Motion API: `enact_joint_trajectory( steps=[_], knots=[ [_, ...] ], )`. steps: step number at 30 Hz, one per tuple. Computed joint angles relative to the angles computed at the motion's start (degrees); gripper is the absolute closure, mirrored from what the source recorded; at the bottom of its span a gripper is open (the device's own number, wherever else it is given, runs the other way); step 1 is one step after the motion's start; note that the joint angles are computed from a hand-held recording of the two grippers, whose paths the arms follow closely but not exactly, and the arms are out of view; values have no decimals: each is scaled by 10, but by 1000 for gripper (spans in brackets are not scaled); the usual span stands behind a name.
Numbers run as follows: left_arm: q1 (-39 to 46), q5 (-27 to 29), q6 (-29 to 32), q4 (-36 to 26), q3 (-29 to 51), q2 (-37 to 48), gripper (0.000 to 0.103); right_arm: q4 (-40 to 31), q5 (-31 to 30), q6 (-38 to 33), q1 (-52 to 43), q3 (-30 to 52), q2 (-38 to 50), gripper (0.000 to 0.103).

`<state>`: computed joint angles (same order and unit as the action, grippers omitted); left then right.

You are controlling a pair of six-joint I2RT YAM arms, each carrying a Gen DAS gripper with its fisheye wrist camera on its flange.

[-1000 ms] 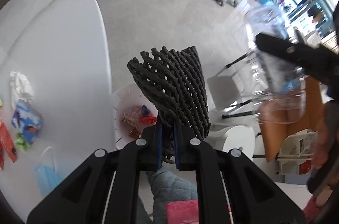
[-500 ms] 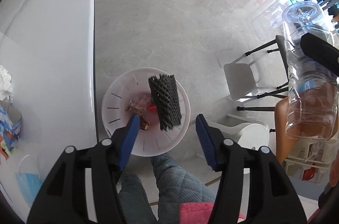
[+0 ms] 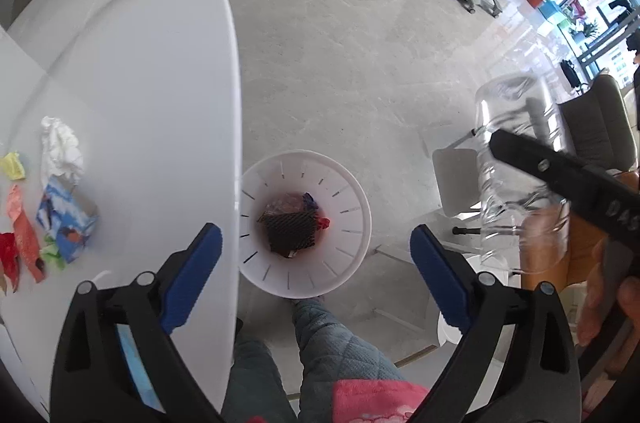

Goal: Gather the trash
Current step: 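Release the clear bottle from the right gripper into the wastebasket, then grasp the brown-red wrapper with the left gripper while the right grasps the blue mask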

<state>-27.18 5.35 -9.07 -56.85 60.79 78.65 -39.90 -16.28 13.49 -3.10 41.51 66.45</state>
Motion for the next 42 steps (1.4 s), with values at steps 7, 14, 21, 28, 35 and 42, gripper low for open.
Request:
enact_joint_trajectory(
  steps=[7,14,21,28,35,42],
  knots=[
    [35,-21,10,-34,7,-45,8,45,12,15,80,-20,56,38],
    [83,-24,22,-65,6,-89,8,59,52,63,168,-9,101,8],
    [174,-1,84,-93,3,-135,8,26,100,120,227,35,71,3],
    [273,42,161,-123,5,-161,8,-12,141,161,290,78,50,3],
    [436,110,323,-173,28,-163,8,-35,192,214,387,110,35,3],
    [661,166,548,-239,65,-116,8,-5,233,235,522,120,49,3]
  ],
)
